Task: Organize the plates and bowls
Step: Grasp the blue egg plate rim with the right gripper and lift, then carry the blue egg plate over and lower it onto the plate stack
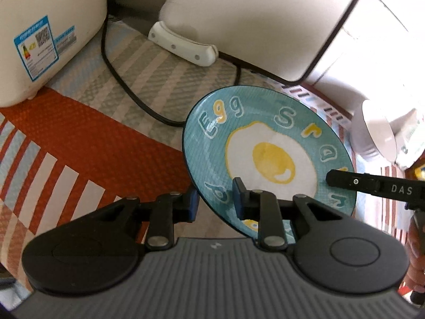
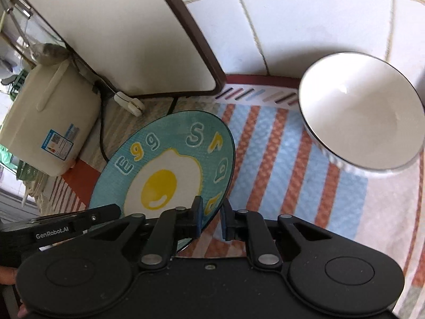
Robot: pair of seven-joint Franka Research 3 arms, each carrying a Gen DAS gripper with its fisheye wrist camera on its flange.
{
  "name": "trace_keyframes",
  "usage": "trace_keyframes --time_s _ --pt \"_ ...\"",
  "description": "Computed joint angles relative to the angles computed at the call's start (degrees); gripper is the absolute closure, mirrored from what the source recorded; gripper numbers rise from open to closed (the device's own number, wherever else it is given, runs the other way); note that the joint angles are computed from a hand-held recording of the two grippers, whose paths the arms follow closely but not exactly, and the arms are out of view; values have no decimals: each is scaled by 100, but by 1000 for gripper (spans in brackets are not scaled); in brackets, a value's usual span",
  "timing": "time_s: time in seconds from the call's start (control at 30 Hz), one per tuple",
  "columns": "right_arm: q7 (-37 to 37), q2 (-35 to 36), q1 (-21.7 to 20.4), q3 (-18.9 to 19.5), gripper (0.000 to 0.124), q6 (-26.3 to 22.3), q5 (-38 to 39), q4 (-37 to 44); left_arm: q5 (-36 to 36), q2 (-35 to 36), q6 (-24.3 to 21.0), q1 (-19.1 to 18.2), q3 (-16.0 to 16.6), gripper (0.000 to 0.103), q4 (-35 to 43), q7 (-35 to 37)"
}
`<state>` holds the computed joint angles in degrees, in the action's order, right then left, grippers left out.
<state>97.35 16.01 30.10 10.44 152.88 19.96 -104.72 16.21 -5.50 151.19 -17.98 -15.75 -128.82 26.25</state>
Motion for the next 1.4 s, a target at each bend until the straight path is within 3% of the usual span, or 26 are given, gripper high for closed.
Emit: trace_keyframes --time_s 0.57,0.9,1.13,1.4 --pt "-534 -1295 -81 108 105 295 845 -1474 -491 -441 -536 -383 -156 79 55 598" --pt "-170 -2389 6 69 105 818 968 -2607 -414 -610 -815 -629 -318 79 357 854" --pt "12 -3185 101 -42 105 869 1043 -3293 -935 -625 -960 -871 -267 79 589 1639" --pt "521 -3988 -13 98 104 917 698 -4036 -1407 -562 -902 -1053 -341 79 670 1930"
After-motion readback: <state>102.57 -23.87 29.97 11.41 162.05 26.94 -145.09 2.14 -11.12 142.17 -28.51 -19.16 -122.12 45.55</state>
